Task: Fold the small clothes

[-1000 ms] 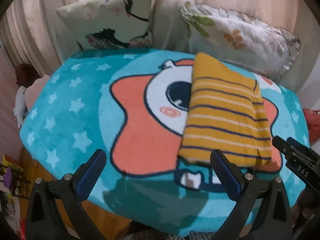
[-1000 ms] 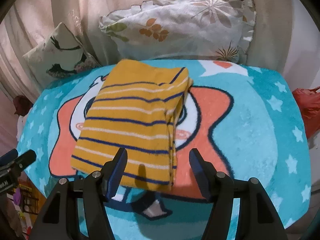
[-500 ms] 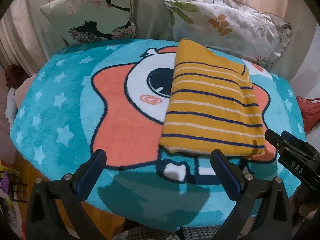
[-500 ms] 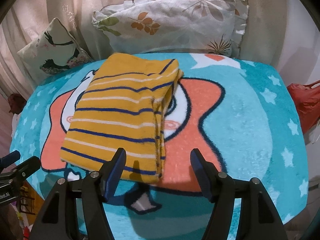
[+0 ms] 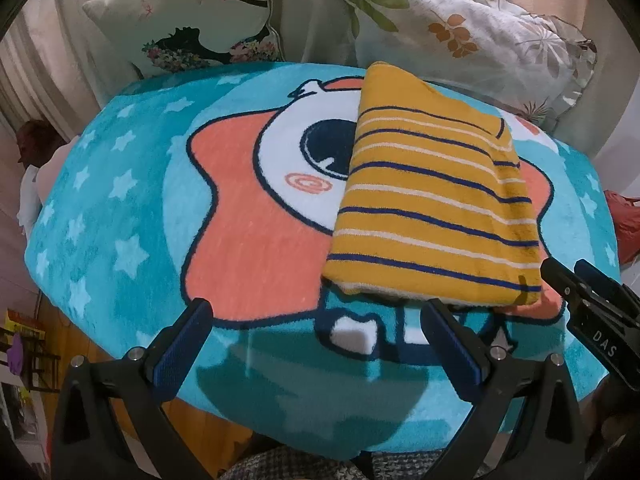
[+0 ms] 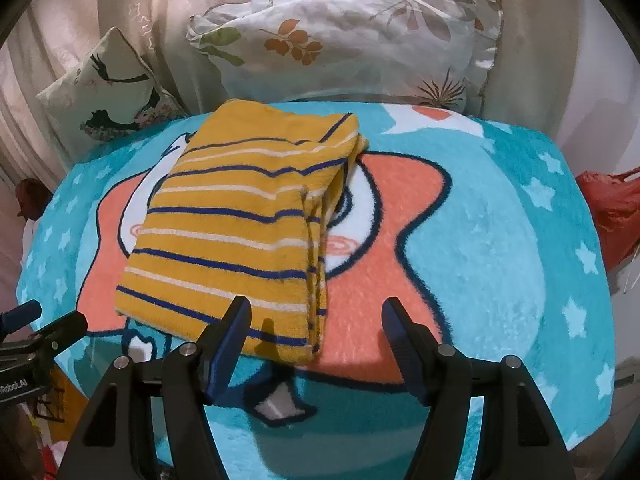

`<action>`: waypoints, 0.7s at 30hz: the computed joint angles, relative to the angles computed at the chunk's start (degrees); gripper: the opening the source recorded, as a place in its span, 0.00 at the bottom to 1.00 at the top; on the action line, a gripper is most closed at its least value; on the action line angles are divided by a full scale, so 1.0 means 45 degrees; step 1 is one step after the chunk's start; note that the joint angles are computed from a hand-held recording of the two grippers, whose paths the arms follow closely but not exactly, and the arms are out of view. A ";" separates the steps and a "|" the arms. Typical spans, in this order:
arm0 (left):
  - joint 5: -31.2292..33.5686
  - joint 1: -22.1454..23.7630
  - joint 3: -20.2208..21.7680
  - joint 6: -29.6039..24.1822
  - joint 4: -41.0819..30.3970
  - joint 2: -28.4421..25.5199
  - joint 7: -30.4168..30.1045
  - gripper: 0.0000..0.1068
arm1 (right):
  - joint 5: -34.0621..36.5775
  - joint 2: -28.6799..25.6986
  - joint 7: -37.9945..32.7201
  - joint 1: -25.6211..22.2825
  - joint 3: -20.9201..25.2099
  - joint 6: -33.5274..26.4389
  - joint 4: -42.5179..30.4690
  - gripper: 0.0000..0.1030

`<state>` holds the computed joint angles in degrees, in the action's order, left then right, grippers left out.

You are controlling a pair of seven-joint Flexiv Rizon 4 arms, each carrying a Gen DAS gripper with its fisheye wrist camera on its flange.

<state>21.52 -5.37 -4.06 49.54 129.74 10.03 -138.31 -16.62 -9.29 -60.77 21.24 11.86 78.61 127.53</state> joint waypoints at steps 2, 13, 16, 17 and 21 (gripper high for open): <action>-0.0072 -0.0026 -0.0017 0.0036 -0.0017 -0.0087 0.0030 0.96 | -0.0104 0.0022 0.0008 0.0020 -0.0038 0.0039 0.0057 0.71; -0.0442 -0.0295 0.0013 0.0331 -0.0163 -0.0587 0.0218 0.96 | -0.0381 0.0100 -0.0083 -0.0124 -0.0228 0.0215 0.0292 0.71; -0.0503 -0.0371 0.0028 0.0353 -0.0227 -0.0692 0.0275 0.96 | -0.0437 0.0112 -0.0065 -0.0196 -0.0269 0.0271 0.0323 0.72; -0.0521 -0.0395 0.0033 0.0363 -0.0241 -0.0719 0.0281 0.96 | -0.0442 0.0108 -0.0068 -0.0215 -0.0270 0.0272 0.0322 0.72; -0.0647 -0.0470 0.0079 0.0439 -0.0272 -0.0845 0.0324 0.96 | -0.0392 0.0059 -0.0194 -0.0290 -0.0242 0.0265 0.0292 0.72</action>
